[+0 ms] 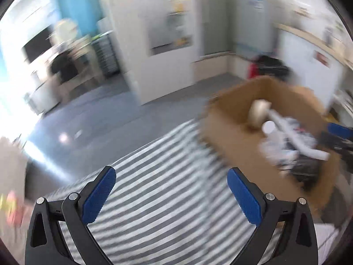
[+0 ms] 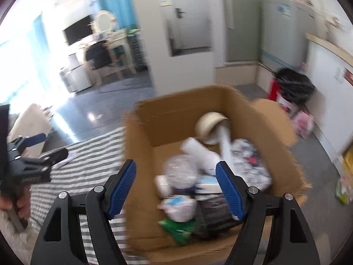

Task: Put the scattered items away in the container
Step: 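Move the left tool back over the table toward the toothpaste tube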

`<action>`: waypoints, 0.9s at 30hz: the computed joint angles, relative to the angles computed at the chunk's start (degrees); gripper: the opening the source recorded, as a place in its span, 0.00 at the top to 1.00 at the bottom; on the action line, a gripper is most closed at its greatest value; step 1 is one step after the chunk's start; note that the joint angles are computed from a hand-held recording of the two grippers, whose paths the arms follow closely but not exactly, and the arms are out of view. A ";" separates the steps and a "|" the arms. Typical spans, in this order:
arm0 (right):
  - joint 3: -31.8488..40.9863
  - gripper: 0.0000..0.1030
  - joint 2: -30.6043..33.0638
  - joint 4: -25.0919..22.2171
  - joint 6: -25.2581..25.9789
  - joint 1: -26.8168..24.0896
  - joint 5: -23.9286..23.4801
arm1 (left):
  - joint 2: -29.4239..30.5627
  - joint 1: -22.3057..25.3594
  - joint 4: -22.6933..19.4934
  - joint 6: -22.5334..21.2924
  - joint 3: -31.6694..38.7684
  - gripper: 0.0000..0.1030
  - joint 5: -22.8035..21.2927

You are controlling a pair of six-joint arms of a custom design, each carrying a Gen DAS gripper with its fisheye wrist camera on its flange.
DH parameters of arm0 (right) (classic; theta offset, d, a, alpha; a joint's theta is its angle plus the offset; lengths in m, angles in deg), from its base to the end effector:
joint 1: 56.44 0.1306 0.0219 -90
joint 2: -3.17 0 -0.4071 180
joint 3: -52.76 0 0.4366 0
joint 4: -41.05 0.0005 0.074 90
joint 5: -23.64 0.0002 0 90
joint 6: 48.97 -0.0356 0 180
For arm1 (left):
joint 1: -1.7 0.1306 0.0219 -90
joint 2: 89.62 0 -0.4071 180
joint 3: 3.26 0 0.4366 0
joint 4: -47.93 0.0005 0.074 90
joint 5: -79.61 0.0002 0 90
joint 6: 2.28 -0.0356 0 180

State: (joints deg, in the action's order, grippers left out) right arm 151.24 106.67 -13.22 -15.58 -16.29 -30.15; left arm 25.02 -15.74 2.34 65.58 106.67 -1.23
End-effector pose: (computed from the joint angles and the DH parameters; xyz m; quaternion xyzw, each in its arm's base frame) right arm 0.4757 0.3731 0.3998 0.2126 0.8953 -0.0109 0.3912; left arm 0.6625 -0.2146 0.3807 0.3430 0.8730 -0.0612 0.3413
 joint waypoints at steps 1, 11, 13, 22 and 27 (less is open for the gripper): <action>1.73 0.26 1.36 1.00 2.11 0.51 -0.52 | 0.20 1.41 -0.24 0.44 0.01 0.00 -0.99; 26.15 0.20 20.68 2.83 16.90 2.72 -9.25 | 0.97 12.41 -1.97 4.38 -0.02 0.00 -3.97; 31.45 0.20 24.97 1.00 17.45 2.72 -10.07 | 1.61 13.13 -0.94 4.90 -0.32 0.00 -3.35; 51.97 0.20 39.43 -12.28 14.03 1.66 -12.78 | 6.72 12.03 6.90 1.69 -0.70 0.00 -2.71; 51.99 0.20 39.76 -13.27 10.57 0.36 -14.02 | 9.88 10.48 12.01 -2.34 0.59 0.00 -2.17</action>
